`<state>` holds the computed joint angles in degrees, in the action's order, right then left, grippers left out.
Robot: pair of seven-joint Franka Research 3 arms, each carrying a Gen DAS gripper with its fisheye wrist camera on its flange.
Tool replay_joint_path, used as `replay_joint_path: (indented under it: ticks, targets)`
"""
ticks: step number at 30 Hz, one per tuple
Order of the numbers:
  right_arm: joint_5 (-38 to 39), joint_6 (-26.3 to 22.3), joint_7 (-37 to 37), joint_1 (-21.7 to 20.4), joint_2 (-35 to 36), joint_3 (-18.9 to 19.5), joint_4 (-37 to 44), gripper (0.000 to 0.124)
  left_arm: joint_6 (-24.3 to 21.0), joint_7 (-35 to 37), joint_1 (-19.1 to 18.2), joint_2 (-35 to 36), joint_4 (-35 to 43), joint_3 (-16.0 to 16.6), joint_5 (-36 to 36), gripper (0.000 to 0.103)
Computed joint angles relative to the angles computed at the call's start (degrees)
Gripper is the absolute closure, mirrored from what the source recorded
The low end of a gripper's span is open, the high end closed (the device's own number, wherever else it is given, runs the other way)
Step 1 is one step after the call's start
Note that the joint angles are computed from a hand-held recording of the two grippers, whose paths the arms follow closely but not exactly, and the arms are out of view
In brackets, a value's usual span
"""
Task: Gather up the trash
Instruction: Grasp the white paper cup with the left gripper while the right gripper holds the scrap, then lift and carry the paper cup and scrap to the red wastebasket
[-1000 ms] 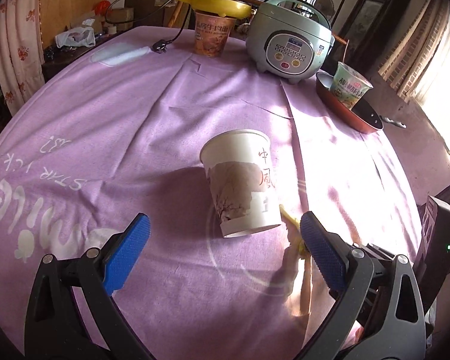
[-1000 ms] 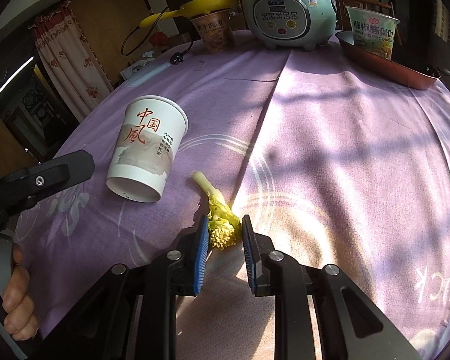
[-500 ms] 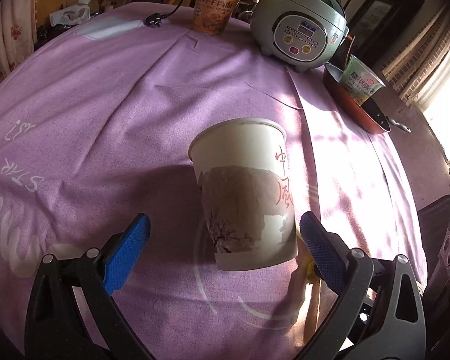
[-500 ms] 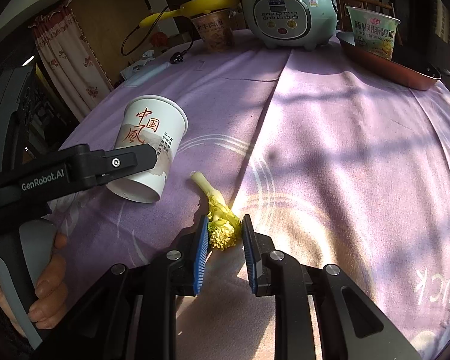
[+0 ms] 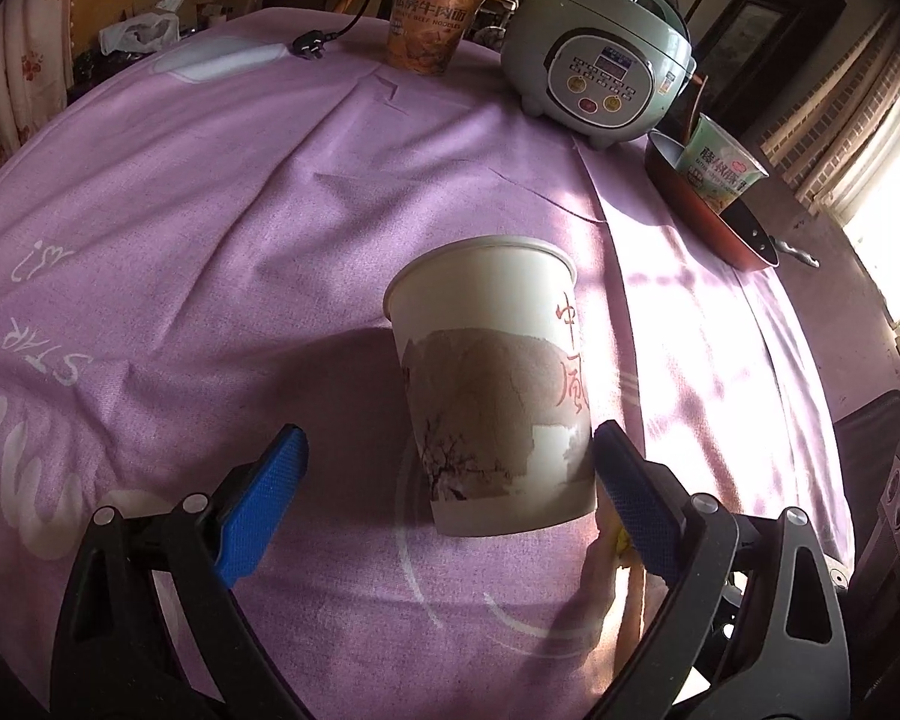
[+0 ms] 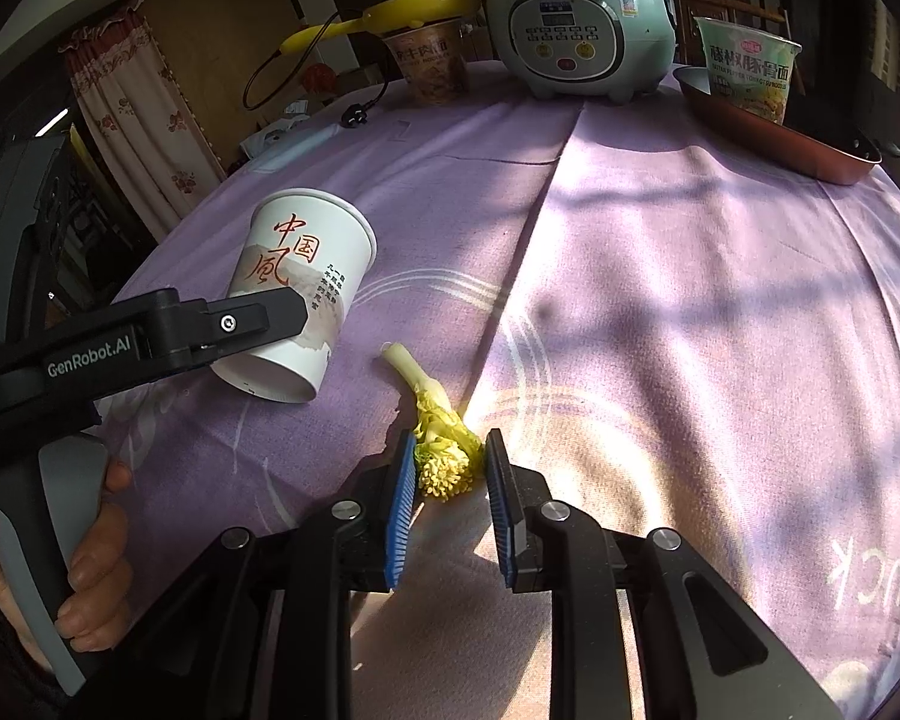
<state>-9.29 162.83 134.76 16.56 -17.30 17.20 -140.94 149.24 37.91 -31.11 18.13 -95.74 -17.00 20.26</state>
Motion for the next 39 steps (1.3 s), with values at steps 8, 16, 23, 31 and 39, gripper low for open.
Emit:
replay_joint_path:
  ticks: [8,16,23,31,39]
  targets:
    - [-0.17,-0.07,0.13,0.03,-0.02,0.01,0.02,0.100,0.09,4.15,-0.35,1.56,1.70,-0.84,-1.12,0.032]
    - [-0.10,0.02,0.25,0.11,-0.04,-0.01,-0.04,0.100,-1.60,4.84,-1.51,2.92,3.50,-0.08,-0.44,0.045]
    - [0.33,0.00,0.02,0.21,-0.17,-0.13,-0.05,0.100,1.04,0.82,-1.92,0.66,0.98,1.17,3.27,0.045]
    - [-0.12,1.46,-0.04,-0.42,-0.66,0.46,-0.51,0.110,0.64,-1.01,-2.34,0.12,0.82,1.41,6.35,0.045]
    - [-0.09,3.28,0.14,-1.40,-1.84,1.28,-1.36,0.110,0.67,-3.15,-2.36,-0.80,-0.09,1.55,8.81,0.045]
